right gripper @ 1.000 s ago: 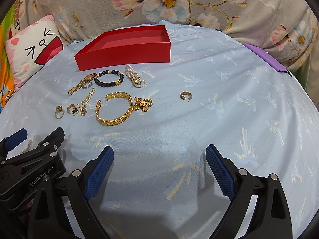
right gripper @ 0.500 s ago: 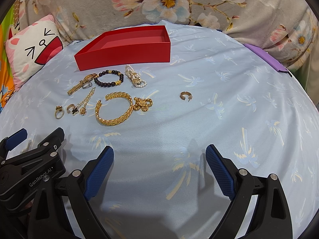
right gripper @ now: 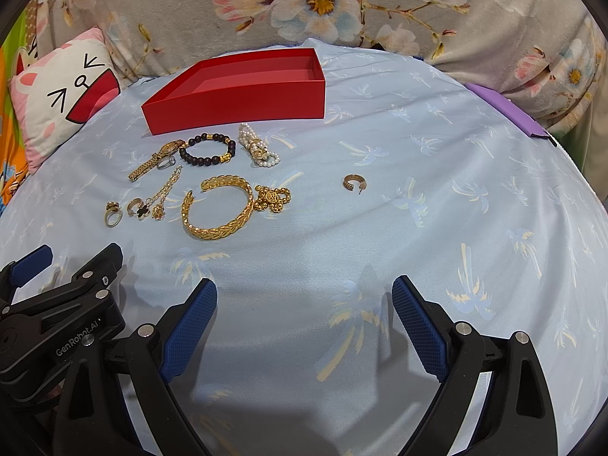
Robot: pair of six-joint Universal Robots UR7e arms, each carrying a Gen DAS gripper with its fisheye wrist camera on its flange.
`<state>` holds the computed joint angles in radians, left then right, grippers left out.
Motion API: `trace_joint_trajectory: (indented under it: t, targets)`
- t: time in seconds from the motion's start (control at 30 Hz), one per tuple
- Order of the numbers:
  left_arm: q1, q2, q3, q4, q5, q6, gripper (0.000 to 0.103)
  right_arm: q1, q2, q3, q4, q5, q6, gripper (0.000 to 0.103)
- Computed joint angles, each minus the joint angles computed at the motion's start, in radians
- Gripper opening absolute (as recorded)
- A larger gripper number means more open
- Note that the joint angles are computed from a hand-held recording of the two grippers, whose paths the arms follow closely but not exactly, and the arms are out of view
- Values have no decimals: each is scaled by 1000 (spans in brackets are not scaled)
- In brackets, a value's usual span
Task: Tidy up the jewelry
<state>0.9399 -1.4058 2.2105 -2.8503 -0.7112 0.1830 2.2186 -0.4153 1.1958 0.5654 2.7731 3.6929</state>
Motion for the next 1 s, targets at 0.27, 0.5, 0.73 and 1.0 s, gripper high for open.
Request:
trace_joint_trajectory:
  t: [0.27, 0.5, 0.73, 1.0]
  targets:
    - [0, 0, 0, 0, 0, 0, 90, 0, 1, -1, -1, 0, -1, 91]
    - [0, 0, 0, 0, 0, 0, 90, 0, 0, -1, -2, -1, -3, 91]
    - [0, 8, -3, -11, 4, -3, 91, 0, -2, -3, 10, -4, -1, 91]
    - [5, 2, -12, 9, 5, -8, 91, -1, 9, -13, 21, -6, 6, 91]
